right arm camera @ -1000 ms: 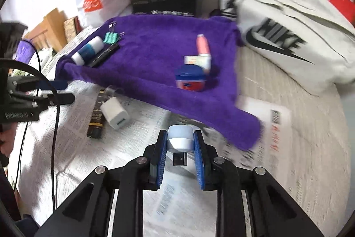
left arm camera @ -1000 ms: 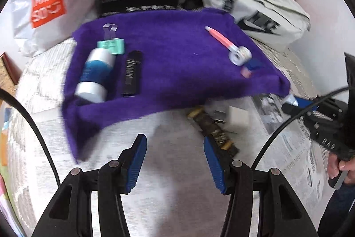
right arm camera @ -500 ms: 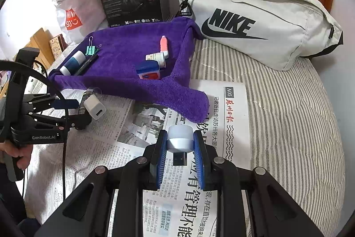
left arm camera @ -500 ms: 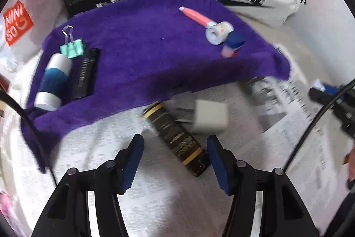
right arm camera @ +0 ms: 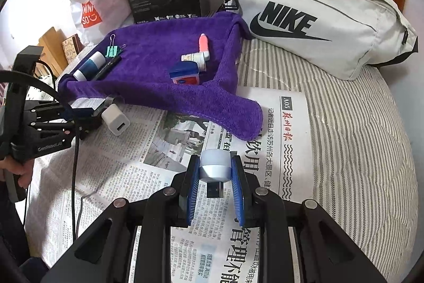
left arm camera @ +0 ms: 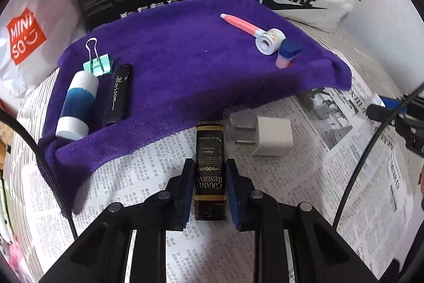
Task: Organize rigid objects
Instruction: 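Grasp the Grand Reserve bottle with the left gripper while the right gripper holds the light, then carry the bottle with the left gripper while the right gripper carries the light to the towel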
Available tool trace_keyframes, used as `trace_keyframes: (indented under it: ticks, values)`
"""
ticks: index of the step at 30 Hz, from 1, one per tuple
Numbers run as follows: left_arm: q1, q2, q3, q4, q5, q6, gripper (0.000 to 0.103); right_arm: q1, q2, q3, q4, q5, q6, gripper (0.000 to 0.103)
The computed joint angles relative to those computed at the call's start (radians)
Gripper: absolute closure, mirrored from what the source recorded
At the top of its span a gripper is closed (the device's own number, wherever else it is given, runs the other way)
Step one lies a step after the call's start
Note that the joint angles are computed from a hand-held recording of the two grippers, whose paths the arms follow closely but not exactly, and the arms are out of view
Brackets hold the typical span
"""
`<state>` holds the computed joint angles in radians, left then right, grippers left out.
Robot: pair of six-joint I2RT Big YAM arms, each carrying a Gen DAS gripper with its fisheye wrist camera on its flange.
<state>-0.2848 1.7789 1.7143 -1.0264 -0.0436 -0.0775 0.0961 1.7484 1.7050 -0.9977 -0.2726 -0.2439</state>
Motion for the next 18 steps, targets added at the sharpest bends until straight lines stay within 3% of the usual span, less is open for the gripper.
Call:
trace_keyframes:
  ticks: [18]
  values:
    - [0.019,-0.021,-0.019,0.010,0.040,0.014,0.081,0.019,0.012,0.012,-0.018,-0.008,-0.006,0.080]
